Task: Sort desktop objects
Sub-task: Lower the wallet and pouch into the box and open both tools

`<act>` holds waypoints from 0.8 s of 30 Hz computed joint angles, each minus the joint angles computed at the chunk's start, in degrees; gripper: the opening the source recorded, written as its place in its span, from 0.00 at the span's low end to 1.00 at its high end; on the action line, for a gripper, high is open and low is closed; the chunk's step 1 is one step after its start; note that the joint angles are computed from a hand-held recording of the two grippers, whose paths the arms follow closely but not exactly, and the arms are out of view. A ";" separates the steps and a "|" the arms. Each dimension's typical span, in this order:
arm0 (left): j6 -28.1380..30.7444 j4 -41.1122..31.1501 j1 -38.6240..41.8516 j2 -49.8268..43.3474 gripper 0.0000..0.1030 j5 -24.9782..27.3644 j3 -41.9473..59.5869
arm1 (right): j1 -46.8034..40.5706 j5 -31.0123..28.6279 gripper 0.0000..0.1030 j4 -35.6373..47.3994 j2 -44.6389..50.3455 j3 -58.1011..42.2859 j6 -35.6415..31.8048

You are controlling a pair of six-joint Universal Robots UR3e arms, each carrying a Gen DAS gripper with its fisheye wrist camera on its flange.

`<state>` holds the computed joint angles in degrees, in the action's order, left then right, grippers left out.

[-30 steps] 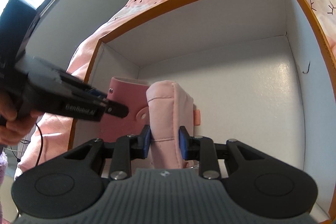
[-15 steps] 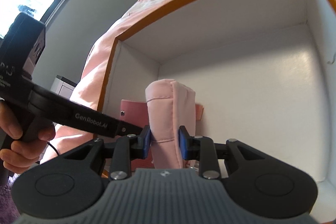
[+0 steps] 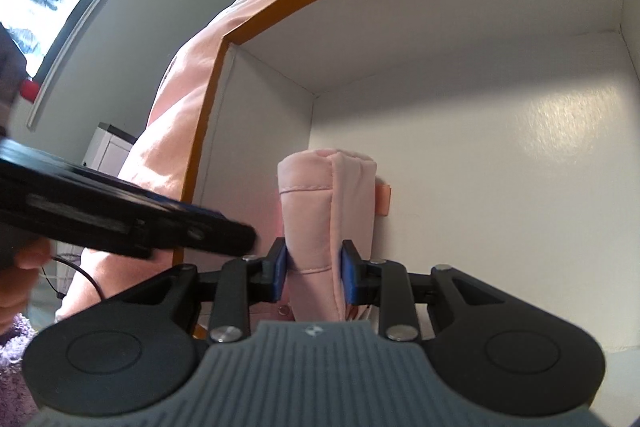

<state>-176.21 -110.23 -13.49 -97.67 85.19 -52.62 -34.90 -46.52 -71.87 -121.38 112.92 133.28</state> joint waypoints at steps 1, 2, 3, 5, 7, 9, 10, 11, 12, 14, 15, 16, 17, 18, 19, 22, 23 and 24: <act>2.61 4.23 1.73 2.30 0.39 -0.09 -3.65 | 0.73 -0.32 0.29 -0.56 -0.12 -0.40 0.31; 3.06 7.42 1.64 5.32 0.40 0.61 -7.12 | 1.64 -0.61 0.29 -1.42 -0.13 -0.73 0.96; 3.12 9.83 1.50 7.83 0.41 1.99 -9.99 | 2.62 -0.74 0.29 -2.26 0.08 -1.07 1.66; 0.11 15.15 -1.51 11.60 0.43 5.08 -15.85 | 4.52 -0.61 0.29 -3.26 1.33 -2.01 3.28; -0.36 16.35 -0.85 16.17 0.43 6.00 -19.29 | 5.55 -0.41 0.29 -2.76 1.90 -2.33 3.85; 1.42 18.50 3.77 23.34 0.43 5.38 -28.89 | 6.19 -0.84 0.32 -2.95 0.59 -1.94 3.78; 4.26 18.44 7.82 28.12 0.43 3.04 -33.48 | 6.56 -1.37 0.35 -3.66 0.08 -1.68 4.12; 4.95 18.94 9.71 30.59 0.43 1.41 -35.68 | 9.03 -1.57 0.39 -8.00 0.97 -0.88 7.56; 6.51 17.49 12.72 33.24 0.43 -0.90 -36.44 | 10.59 -1.42 0.40 -10.74 1.57 -0.32 9.92; 6.61 20.77 15.70 36.10 0.43 -4.42 -42.57 | 9.27 -0.76 0.40 -8.19 0.38 -0.56 8.77; 6.63 22.16 17.27 38.08 0.43 -6.04 -45.66 | 9.00 -0.38 0.40 -7.55 -0.03 -0.60 8.68; 6.32 22.68 18.43 39.58 0.42 -7.34 -47.44 | 10.18 0.02 0.40 -9.62 0.14 -0.11 10.62; 6.66 21.62 20.18 41.56 0.41 -8.72 -48.34 | 9.76 0.32 0.40 -9.06 -0.38 -0.17 10.36; 6.61 21.37 21.38 42.66 0.41 -9.79 -49.17 | 9.76 0.52 0.41 -9.36 -0.66 -0.14 10.71; 6.54 21.48 22.40 43.72 0.41 -10.79 -50.36 | 10.49 0.60 0.41 -10.98 -0.47 0.05 12.01; 8.41 19.23 26.54 46.58 0.41 -14.50 -52.20 | 11.61 0.93 0.41 -11.50 -0.22 -0.57 12.28; 8.67 18.92 27.49 47.09 0.41 -14.97 -52.82 | 13.03 0.64 0.41 -13.25 0.57 -0.41 13.60; 8.56 18.74 28.06 47.52 0.41 -15.06 -53.29 | 14.38 0.30 0.41 -14.99 1.44 -0.12 14.99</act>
